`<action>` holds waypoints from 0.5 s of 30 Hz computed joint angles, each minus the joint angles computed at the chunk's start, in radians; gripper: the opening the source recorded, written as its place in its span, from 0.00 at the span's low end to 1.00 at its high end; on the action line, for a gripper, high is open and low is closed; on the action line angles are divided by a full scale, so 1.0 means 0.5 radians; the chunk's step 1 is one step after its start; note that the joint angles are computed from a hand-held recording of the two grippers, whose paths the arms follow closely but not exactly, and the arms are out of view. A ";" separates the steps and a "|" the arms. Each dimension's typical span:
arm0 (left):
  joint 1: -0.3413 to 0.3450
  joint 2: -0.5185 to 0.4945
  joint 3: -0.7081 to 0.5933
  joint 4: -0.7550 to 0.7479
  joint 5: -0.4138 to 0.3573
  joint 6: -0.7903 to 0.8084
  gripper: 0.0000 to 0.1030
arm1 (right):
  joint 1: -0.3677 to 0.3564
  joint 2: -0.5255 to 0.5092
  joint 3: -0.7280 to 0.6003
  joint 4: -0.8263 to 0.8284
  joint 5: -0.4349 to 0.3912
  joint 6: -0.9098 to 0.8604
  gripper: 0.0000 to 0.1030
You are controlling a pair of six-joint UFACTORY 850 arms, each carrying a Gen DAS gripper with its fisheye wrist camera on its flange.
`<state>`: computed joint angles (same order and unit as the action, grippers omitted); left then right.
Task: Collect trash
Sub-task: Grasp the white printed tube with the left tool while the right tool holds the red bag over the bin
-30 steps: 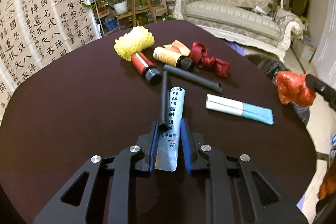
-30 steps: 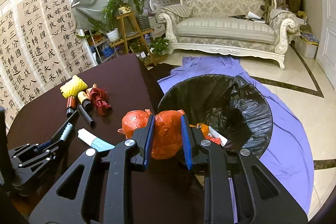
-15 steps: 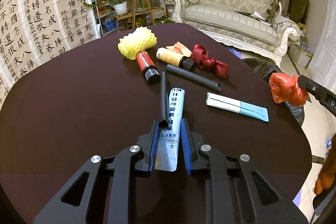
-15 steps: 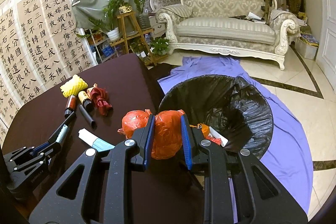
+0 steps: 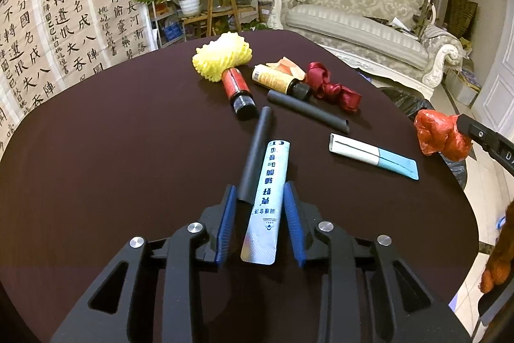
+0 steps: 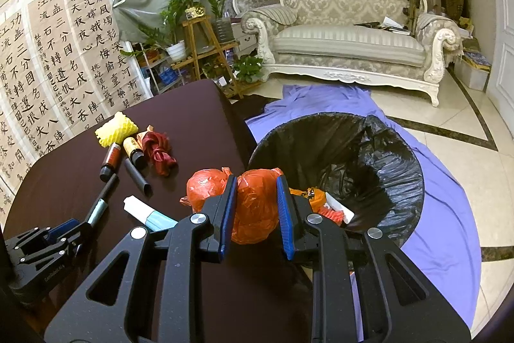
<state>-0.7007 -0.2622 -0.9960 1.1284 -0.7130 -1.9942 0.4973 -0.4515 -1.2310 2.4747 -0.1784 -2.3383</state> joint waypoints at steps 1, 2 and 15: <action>0.002 -0.002 -0.002 -0.011 0.004 0.012 0.32 | 0.000 -0.003 -0.001 -0.009 0.000 0.010 0.23; 0.003 -0.004 -0.005 -0.022 0.006 0.023 0.34 | 0.000 -0.005 -0.002 -0.018 0.000 0.022 0.23; -0.015 -0.049 -0.050 -0.075 -0.024 0.179 0.22 | 0.000 -0.018 -0.004 -0.090 -0.005 0.093 0.23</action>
<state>-0.7082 -0.2868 -1.0210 1.0907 -0.7248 -1.9046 0.4972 -0.4607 -1.2329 2.4299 -0.1809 -2.2920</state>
